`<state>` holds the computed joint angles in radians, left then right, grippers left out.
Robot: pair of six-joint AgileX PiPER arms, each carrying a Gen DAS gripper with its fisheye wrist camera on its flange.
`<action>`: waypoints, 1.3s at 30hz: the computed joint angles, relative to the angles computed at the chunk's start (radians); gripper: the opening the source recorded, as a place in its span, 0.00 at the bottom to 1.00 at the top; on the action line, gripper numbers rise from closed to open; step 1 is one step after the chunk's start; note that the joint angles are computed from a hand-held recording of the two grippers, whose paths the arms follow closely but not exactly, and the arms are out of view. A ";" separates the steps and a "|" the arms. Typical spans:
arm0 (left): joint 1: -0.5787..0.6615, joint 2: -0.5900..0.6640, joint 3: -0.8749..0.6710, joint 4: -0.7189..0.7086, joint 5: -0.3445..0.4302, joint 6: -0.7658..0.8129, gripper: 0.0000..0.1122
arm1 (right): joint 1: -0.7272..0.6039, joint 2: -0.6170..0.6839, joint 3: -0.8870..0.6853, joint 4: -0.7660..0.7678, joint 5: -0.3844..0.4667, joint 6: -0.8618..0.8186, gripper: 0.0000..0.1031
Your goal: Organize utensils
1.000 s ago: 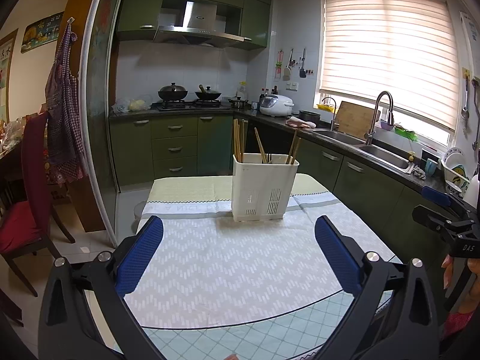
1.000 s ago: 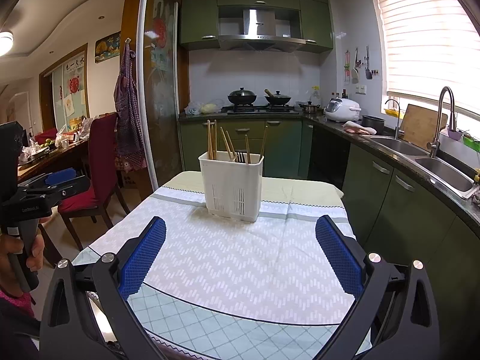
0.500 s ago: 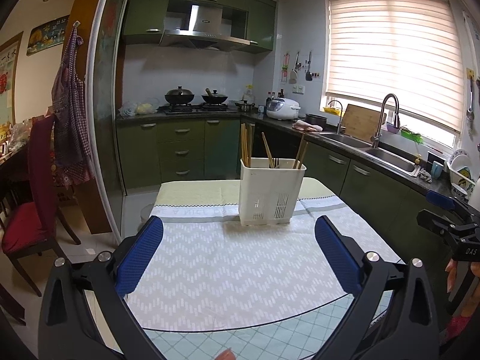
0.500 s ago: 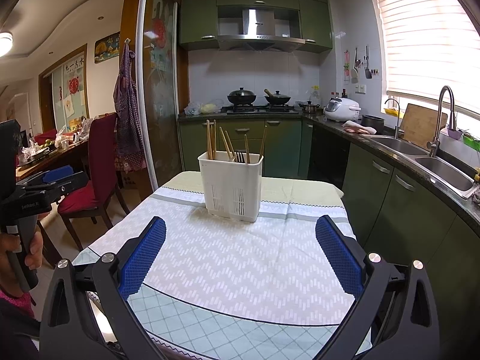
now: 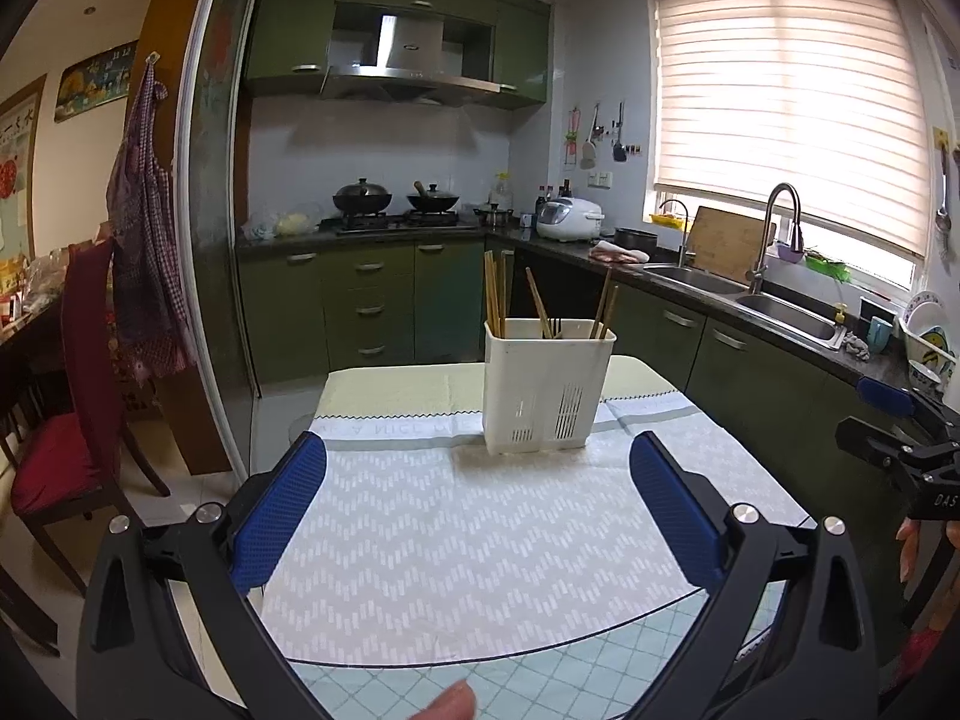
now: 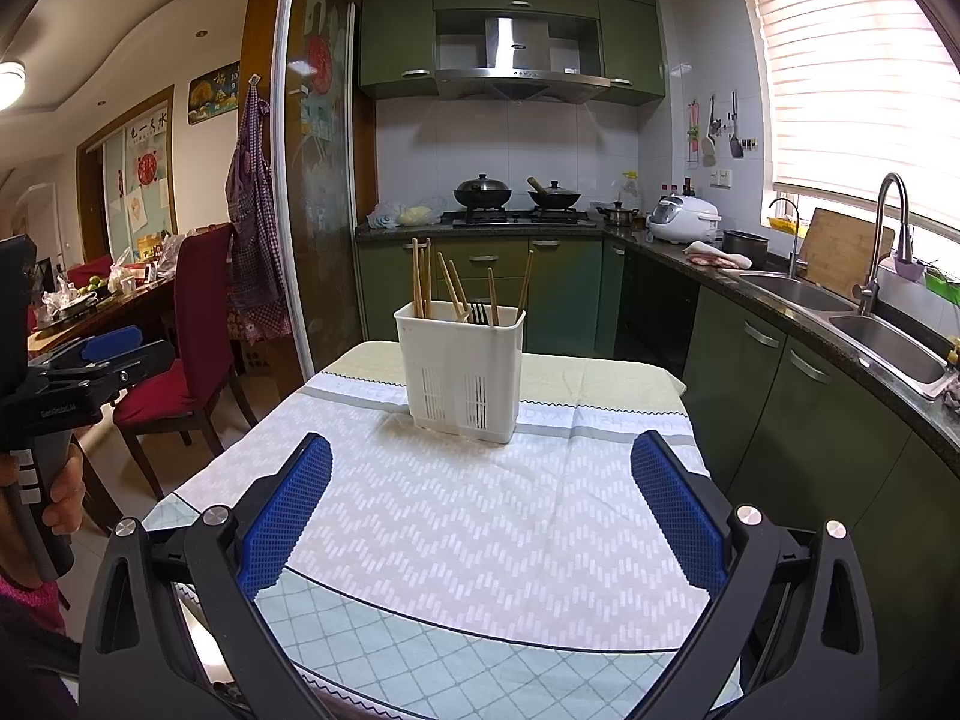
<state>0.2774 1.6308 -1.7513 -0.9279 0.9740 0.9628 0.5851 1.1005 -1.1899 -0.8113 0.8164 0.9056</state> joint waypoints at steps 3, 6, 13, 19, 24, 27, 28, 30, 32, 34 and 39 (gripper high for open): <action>0.007 0.015 -0.026 -0.006 0.043 -0.011 0.86 | 0.005 0.002 0.001 -0.004 0.002 0.007 0.96; 0.012 0.024 -0.036 -0.014 0.060 -0.017 0.86 | 0.004 0.003 0.002 -0.008 0.001 0.010 0.96; -0.006 0.010 -0.016 0.017 0.024 -0.012 0.86 | 0.000 0.003 0.005 -0.006 -0.003 0.008 0.96; -0.009 0.013 -0.020 0.024 0.023 -0.027 0.86 | 0.001 0.004 0.004 -0.006 -0.001 0.010 0.96; -0.006 0.034 -0.047 0.036 0.045 -0.059 0.86 | -0.005 0.000 0.011 -0.003 -0.008 0.009 0.96; -0.011 0.032 -0.043 0.048 0.036 -0.060 0.86 | -0.012 -0.001 0.016 0.001 -0.015 0.005 0.95; -0.012 0.031 -0.039 0.047 0.033 -0.056 0.86 | -0.013 -0.002 0.017 0.002 -0.017 0.003 0.95; -0.013 0.031 -0.037 0.050 0.028 -0.060 0.86 | -0.016 0.000 0.020 0.002 -0.020 0.003 0.96; -0.013 0.024 -0.025 0.041 0.019 -0.049 0.86 | -0.016 -0.001 0.019 0.003 -0.020 0.004 0.96; -0.021 0.002 0.013 0.031 -0.030 -0.021 0.86 | -0.017 0.000 0.018 0.004 -0.019 0.003 0.96; -0.028 0.004 0.008 0.060 -0.043 -0.038 0.86 | -0.021 0.000 0.021 0.005 -0.023 0.002 0.96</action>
<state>0.2491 1.6345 -1.7432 -0.8680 0.9310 0.9243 0.5646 1.1001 -1.1684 -0.8067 0.7935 0.9076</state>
